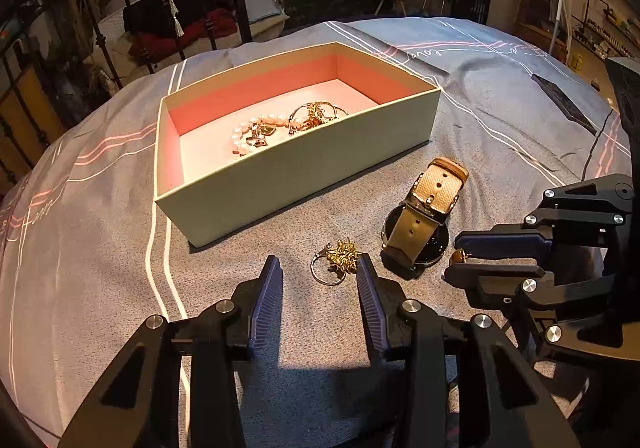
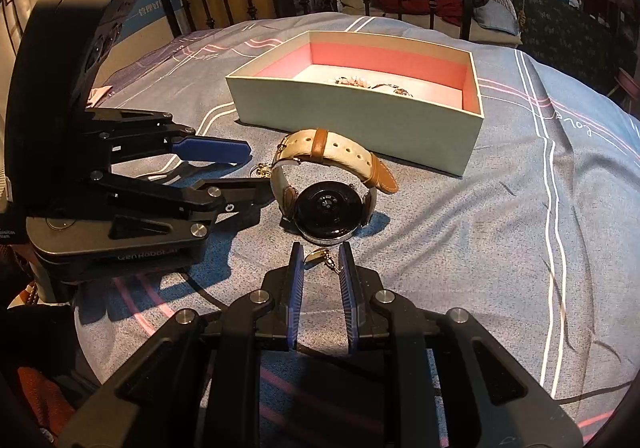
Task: Organize jewelry
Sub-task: 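Grasp the gold flower brooch with the left tool while the right tool grasps a small gold charm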
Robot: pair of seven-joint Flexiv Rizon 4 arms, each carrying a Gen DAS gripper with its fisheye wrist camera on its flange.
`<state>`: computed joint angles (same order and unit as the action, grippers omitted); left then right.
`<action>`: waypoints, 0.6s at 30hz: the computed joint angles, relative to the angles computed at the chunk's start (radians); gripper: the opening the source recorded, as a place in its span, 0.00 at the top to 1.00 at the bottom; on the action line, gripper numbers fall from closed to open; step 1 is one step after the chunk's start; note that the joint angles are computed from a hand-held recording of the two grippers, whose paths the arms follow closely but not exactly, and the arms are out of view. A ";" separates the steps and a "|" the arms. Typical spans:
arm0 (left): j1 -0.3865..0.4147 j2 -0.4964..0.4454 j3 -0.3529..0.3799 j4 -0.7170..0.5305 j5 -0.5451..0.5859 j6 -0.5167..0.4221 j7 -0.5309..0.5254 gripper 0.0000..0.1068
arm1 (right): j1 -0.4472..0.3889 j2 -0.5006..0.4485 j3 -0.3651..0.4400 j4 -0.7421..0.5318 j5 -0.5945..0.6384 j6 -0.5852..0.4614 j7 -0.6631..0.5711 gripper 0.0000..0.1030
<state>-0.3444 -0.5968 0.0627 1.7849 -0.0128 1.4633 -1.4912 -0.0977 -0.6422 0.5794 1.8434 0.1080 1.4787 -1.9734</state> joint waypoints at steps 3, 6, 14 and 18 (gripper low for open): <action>0.018 0.010 -0.028 0.014 -0.010 0.029 0.012 0.64 | -0.012 -0.005 0.012 -0.006 0.005 -0.011 -0.007 0.82; 0.016 0.002 -0.030 0.005 -0.018 0.026 0.019 0.65 | -0.017 -0.009 0.018 -0.014 0.014 -0.017 -0.014 0.82; 0.071 -0.007 -0.111 0.023 -0.060 0.069 0.076 0.86 | -0.016 -0.009 0.018 -0.018 0.036 -0.013 -0.035 0.82; 0.176 0.016 -0.232 0.076 -0.138 0.118 0.104 0.86 | -0.028 0.001 0.029 -0.008 0.045 -0.004 -0.044 0.82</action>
